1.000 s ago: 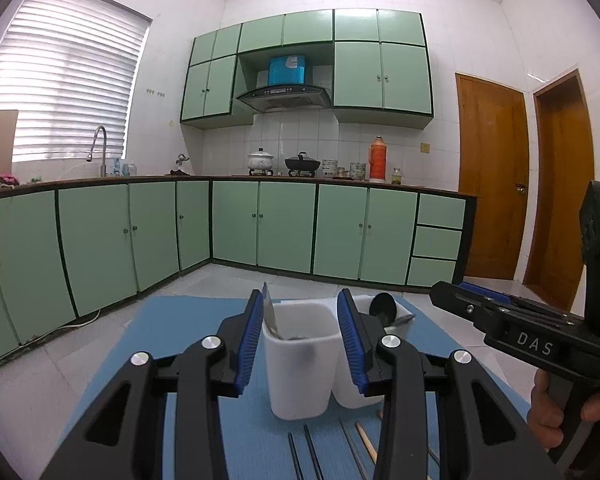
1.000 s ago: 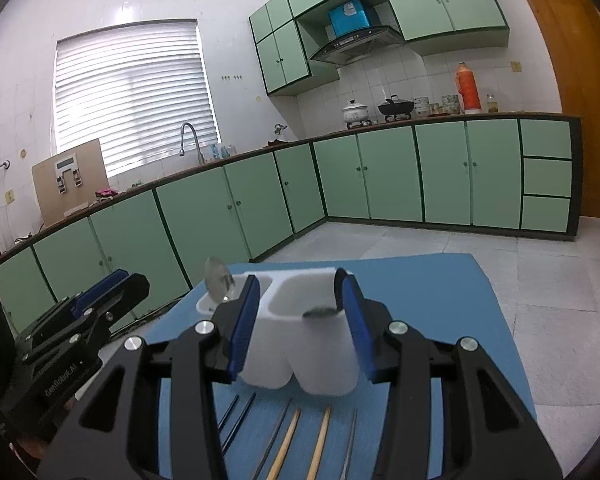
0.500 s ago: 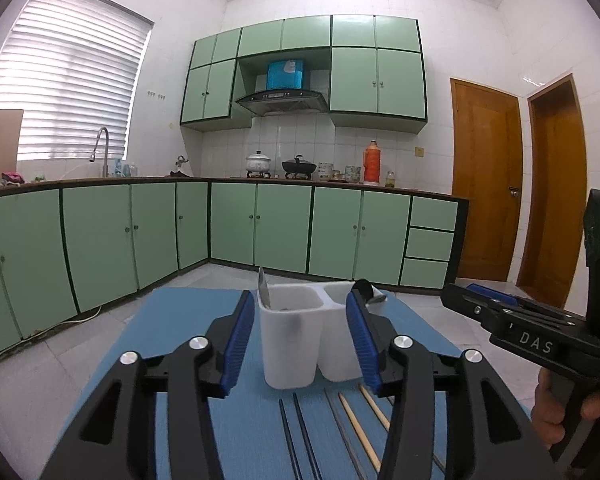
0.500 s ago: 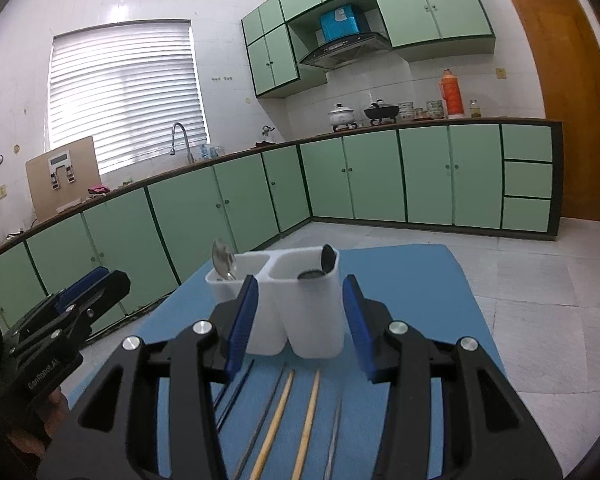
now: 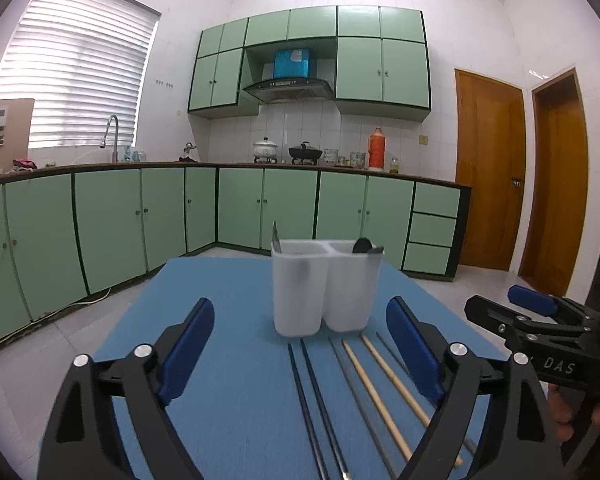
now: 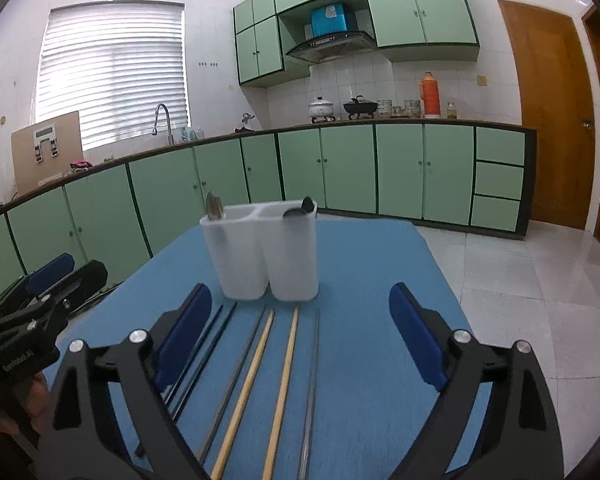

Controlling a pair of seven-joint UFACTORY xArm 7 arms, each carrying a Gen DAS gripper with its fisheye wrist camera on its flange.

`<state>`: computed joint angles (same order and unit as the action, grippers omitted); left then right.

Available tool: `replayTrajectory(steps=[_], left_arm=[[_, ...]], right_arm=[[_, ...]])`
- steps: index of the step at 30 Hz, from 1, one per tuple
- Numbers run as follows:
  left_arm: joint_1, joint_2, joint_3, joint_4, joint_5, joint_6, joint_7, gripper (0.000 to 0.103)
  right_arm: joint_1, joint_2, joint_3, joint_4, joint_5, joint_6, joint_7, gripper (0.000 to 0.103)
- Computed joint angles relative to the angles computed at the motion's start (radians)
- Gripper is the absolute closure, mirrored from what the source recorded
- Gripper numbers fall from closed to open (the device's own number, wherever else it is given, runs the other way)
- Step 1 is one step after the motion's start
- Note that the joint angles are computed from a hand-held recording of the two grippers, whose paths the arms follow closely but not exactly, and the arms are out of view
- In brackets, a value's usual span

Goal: Organize utensils
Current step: 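Open both tools and withdraw them from the holder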

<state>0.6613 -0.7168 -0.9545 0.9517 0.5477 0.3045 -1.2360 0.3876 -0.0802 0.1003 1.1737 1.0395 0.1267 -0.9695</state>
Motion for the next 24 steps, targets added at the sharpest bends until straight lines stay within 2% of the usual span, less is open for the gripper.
replayTrajectory(steps=[7,21,22,24], left_arm=[[-0.094,-0.035,0.031,-0.053,-0.019,0.041,-0.005,0.011],[-0.256,-0.018,0.038,-0.156,0.009,0.146,-0.073,0.011],[-0.265,-0.016,0.039,-0.161,0.015,0.153,-0.084,0.011],[-0.284,-0.011,0.045,-0.172,0.026,0.161,-0.103,0.011]], right_arm=[[0.020,-0.059,-0.023,-0.091,-0.022,-0.004,0.018,0.010],[0.094,-0.160,-0.117,-0.350,-0.062,-0.036,0.087,0.010],[0.105,-0.168,-0.126,-0.364,-0.058,-0.043,0.081,0.011],[0.129,-0.175,-0.141,-0.382,-0.059,-0.055,0.071,0.019]])
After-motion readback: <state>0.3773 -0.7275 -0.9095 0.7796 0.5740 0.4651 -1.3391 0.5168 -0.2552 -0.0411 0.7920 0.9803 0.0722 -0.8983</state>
